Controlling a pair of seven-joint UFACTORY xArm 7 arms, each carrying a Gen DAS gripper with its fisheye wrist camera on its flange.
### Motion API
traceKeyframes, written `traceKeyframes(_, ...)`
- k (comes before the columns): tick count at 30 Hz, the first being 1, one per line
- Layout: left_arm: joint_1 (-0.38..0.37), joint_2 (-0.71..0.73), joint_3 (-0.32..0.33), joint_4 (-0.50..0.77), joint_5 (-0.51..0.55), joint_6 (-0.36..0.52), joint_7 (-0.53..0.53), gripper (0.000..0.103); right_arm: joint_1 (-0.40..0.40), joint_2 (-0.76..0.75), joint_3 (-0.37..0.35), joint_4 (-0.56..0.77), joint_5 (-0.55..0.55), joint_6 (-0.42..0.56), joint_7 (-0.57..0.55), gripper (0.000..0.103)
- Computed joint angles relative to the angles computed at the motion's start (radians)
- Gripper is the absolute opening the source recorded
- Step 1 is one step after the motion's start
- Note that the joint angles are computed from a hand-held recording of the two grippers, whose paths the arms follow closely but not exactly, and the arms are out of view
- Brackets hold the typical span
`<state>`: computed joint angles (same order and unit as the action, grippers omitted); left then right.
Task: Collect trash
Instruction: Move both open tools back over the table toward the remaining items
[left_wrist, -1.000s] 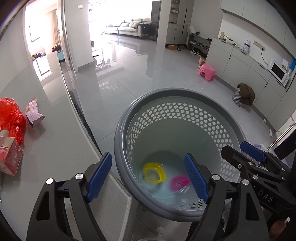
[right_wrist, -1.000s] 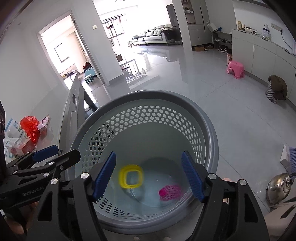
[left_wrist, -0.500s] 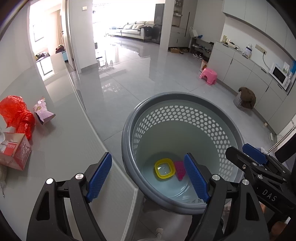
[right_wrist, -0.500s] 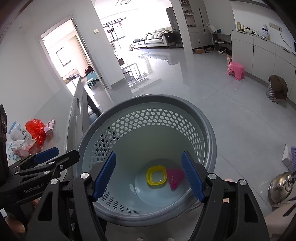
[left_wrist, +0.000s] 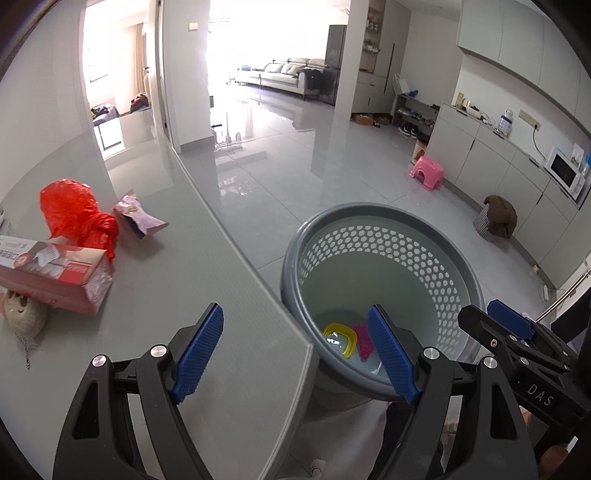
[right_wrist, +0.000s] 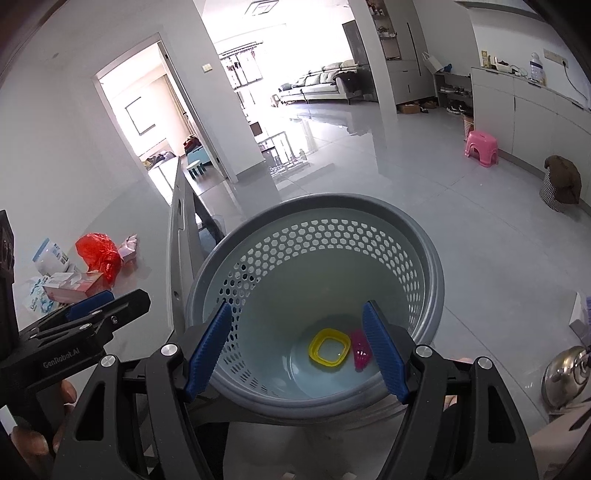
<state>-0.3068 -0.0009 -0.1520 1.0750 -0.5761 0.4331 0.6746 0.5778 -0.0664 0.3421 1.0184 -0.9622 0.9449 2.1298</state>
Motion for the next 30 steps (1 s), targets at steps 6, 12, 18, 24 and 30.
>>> traceKeyframes(6, 0.013, -0.053, 0.027, -0.039, -0.037, -0.008, 0.027, 0.079, 0.023, 0.038, 0.006, 0.056, -0.026, 0.015, -0.014, 0.070)
traceKeyframes(12, 0.027, -0.086, 0.060, -0.068, -0.050, -0.022, 0.030, 0.080, 0.058, 0.101, -0.014, 0.140, -0.052, 0.016, -0.060, 0.071)
traceKeyframes(18, 0.060, -0.104, 0.098, -0.087, -0.054, -0.046, 0.023, 0.081, 0.088, 0.174, -0.056, 0.222, -0.067, -0.029, -0.121, 0.071)
traceKeyframes(24, 0.108, -0.078, 0.127, -0.060, -0.044, -0.060, 0.003, 0.082, 0.118, 0.258, -0.106, 0.321, -0.074, -0.081, -0.203, 0.071)
traceKeyframes(30, 0.166, -0.046, 0.137, -0.033, -0.015, -0.085, -0.046, 0.082, 0.132, 0.339, -0.165, 0.423, -0.060, -0.151, -0.294, 0.071)
